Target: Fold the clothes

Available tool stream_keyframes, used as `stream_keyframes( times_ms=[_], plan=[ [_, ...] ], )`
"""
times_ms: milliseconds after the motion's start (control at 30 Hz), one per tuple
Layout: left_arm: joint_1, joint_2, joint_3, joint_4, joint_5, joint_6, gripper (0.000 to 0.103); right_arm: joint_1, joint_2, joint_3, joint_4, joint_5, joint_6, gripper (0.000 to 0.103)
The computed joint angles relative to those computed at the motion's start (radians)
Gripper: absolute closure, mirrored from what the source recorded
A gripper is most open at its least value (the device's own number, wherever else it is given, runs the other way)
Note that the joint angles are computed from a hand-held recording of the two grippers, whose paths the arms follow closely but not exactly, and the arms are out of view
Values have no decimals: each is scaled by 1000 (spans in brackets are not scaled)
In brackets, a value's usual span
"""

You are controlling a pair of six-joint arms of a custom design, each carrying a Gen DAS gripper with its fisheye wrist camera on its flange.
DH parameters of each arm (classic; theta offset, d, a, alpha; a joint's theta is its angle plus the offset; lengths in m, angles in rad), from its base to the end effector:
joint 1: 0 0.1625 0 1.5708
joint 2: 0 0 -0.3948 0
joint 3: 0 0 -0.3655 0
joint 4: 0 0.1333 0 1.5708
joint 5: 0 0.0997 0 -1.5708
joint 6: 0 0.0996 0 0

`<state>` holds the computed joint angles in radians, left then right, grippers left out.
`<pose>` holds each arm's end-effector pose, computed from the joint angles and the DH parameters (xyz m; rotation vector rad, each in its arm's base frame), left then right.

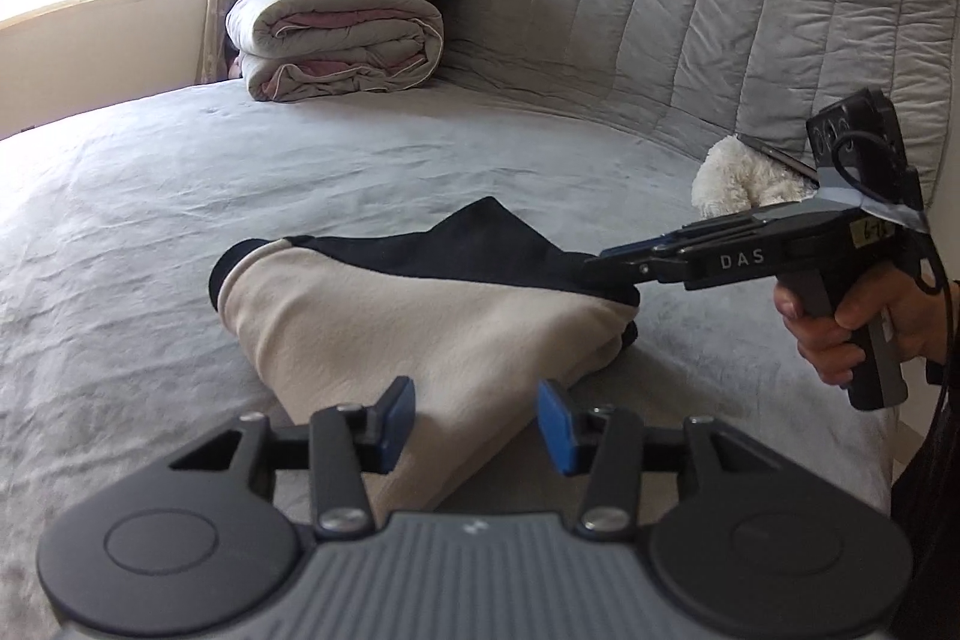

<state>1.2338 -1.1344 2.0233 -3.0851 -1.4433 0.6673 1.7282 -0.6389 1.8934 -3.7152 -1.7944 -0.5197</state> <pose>-0.0394 -0.5540 0.2148 1.2925 2.4736 -0.8606 0.1990 -0.5444 0.0669 0.7154 -2.4411 1.1400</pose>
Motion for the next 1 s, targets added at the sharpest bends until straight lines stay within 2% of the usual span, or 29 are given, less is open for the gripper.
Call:
stream_keyframes(
  times_ms=[167, 300, 400, 467, 533, 633, 700, 767, 833, 1000],
  plan=[
    [5, -18, 8, 7, 11, 14, 56, 5, -11, 19, -9, -13, -8, 64],
    [6, -36, 10, 32, 43, 6, 50, 15, -16, 16, 4, -34, -9, 63],
    [9, -45, 3, 60, 72, -21, 46, 28, -17, 8, 23, -69, -7, 50],
    [14, -53, -8, 92, 82, -58, 37, 35, -28, 1, 62, -91, 10, 40],
    [23, -59, -37, 163, 75, -126, 29, 42, -39, -3, 100, -106, 31, 36],
    [52, -60, -99, 289, 25, -263, 23, 48, -56, -6, 148, -109, 74, 25],
    [72, -53, -140, 361, -16, -350, 21, 43, -71, -4, 184, -93, 124, 22],
    [93, -44, -176, 417, -61, -430, 21, 33, -87, -2, 223, -72, 183, 13],
    [117, -29, -207, 449, -114, -505, 20, 13, -109, 1, 272, -29, 278, 9],
    [170, 10, -262, 475, -234, -672, 21, -57, -159, -3, 425, 114, 547, 8]
  ],
)
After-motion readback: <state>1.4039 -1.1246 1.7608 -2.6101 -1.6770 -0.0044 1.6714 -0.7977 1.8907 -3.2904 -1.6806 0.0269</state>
